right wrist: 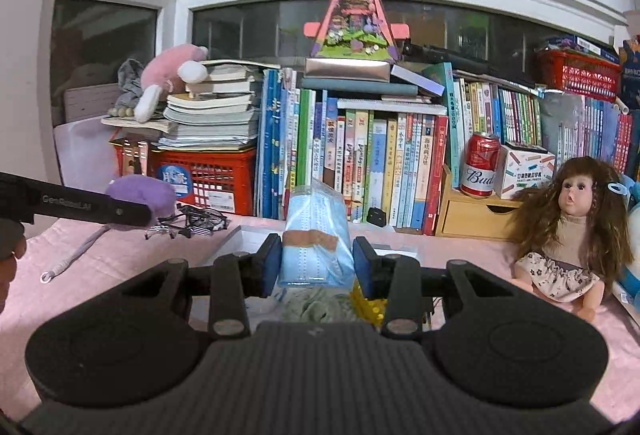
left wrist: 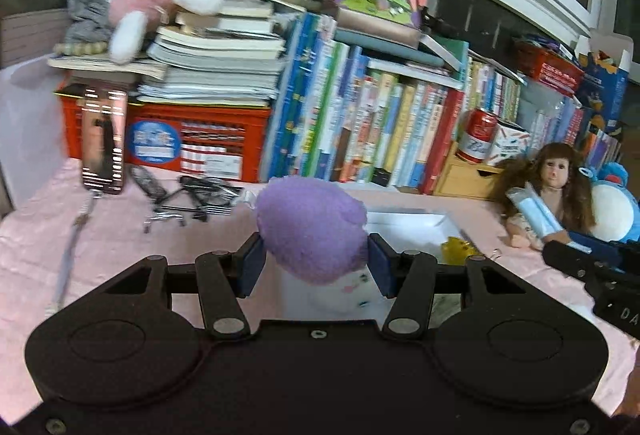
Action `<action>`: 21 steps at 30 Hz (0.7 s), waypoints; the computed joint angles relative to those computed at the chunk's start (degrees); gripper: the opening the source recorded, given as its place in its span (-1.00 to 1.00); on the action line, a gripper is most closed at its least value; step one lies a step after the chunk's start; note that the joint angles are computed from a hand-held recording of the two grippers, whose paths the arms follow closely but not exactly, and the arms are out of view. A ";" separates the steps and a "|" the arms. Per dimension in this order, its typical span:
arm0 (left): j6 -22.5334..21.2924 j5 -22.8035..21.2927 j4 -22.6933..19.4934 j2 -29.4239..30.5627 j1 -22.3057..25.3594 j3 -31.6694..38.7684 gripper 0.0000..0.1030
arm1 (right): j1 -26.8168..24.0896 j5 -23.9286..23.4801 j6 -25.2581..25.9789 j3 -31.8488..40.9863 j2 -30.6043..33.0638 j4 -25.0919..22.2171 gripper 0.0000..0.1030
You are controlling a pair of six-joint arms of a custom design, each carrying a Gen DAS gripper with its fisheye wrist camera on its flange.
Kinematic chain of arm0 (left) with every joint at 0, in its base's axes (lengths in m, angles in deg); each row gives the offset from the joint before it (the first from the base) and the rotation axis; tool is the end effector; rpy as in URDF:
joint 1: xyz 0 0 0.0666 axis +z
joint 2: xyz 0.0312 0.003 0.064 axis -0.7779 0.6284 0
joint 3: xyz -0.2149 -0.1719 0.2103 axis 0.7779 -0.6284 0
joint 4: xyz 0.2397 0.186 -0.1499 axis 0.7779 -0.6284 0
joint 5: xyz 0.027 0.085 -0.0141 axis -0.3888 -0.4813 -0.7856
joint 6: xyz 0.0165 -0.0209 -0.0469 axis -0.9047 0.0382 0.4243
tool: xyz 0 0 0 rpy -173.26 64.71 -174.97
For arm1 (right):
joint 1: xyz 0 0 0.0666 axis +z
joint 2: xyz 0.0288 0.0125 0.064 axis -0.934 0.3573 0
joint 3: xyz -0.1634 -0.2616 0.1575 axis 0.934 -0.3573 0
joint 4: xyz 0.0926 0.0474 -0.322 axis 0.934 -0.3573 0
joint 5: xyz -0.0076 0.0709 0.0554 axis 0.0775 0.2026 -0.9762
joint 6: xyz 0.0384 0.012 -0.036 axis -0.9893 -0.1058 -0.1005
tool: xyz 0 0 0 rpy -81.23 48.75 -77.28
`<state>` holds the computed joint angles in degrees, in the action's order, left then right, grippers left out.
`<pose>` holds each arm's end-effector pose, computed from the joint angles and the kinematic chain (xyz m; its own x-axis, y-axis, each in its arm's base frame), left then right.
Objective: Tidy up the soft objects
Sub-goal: 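Carry the purple plush in the left tool while the right tool carries the blue packet over the tray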
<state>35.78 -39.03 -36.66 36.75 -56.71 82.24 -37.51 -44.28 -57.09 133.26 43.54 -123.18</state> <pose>0.3393 -0.0388 0.5116 -0.5160 -0.1071 -0.8499 0.1329 0.9701 -0.2030 0.2907 0.1651 0.4903 -0.3252 -0.1018 -0.9402 -0.2222 0.9746 -0.0287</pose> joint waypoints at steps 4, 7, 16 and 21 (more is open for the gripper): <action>1.63 1.05 -3.52 5.64 -1.63 6.04 0.01 | -2.70 -3.01 -1.09 4.15 3.15 -3.52 -0.13; 1.35 -0.03 -5.85 9.40 -2.90 10.25 0.01 | -4.74 -5.01 -2.27 8.19 6.29 -6.71 -0.13; 0.63 -3.76 -10.03 18.28 -5.08 19.26 0.01 | -8.76 -10.83 -6.67 19.24 15.82 -15.32 -0.13; 0.55 -4.82 -13.58 22.86 -5.71 23.97 0.02 | -9.86 -13.14 -9.09 24.60 21.05 -19.03 -0.13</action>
<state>36.33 -43.86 -50.24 59.61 -62.42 106.21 -47.38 -57.41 -66.17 157.85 64.58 -142.21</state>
